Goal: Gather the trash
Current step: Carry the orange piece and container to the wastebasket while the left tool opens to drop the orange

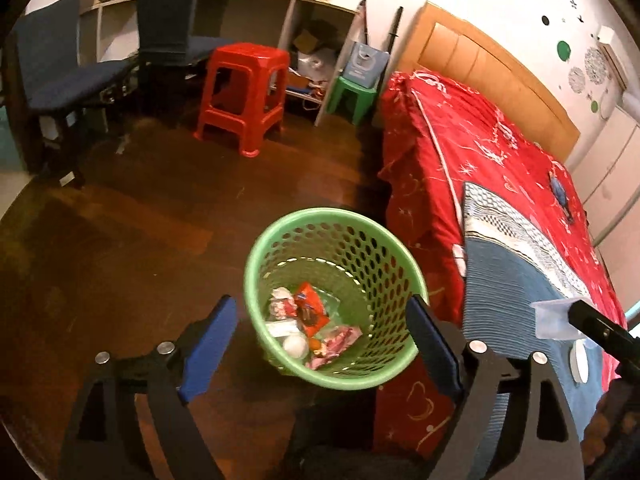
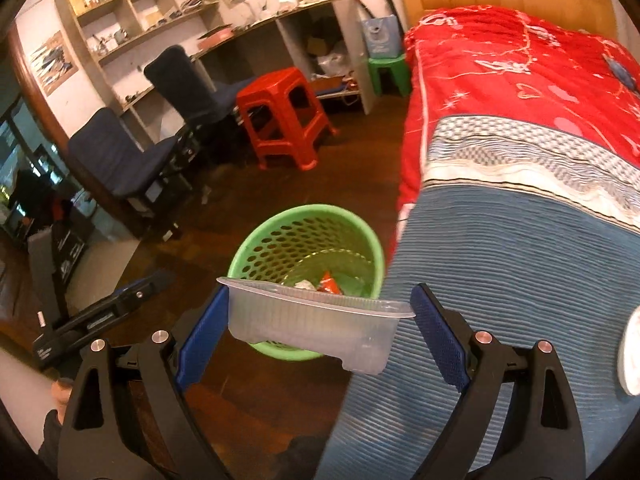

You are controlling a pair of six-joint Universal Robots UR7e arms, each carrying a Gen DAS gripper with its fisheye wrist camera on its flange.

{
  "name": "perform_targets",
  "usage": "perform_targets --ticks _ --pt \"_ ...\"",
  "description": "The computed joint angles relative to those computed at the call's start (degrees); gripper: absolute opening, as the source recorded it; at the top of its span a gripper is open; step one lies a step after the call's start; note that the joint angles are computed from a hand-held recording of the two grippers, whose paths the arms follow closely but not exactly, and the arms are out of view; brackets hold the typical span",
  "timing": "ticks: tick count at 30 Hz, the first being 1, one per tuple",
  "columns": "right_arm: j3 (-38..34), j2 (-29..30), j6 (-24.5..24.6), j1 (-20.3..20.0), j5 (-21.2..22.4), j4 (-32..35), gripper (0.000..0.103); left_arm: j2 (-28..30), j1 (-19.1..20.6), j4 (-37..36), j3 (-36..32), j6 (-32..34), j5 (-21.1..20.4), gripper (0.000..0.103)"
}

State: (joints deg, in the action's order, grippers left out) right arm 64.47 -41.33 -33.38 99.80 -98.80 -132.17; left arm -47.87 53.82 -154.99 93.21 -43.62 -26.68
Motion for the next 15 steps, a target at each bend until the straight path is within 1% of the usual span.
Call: perform_targets --ticks 5,8,15 --pt "-0.94 2.07 0.08 0.86 -0.49 0.61 0.089 -1.62 -0.42 1.93 2.13 -2.90 2.09 0.088" --pt "-1.46 3.29 0.02 1.32 -0.74 0.91 0.089 -2.07 -0.56 2.84 2.55 -3.48 2.97 0.088" --pt "-3.14 5.70 0.05 2.22 -0.51 1.76 0.089 -2.76 -0.65 3.01 3.54 -3.89 3.40 0.090"
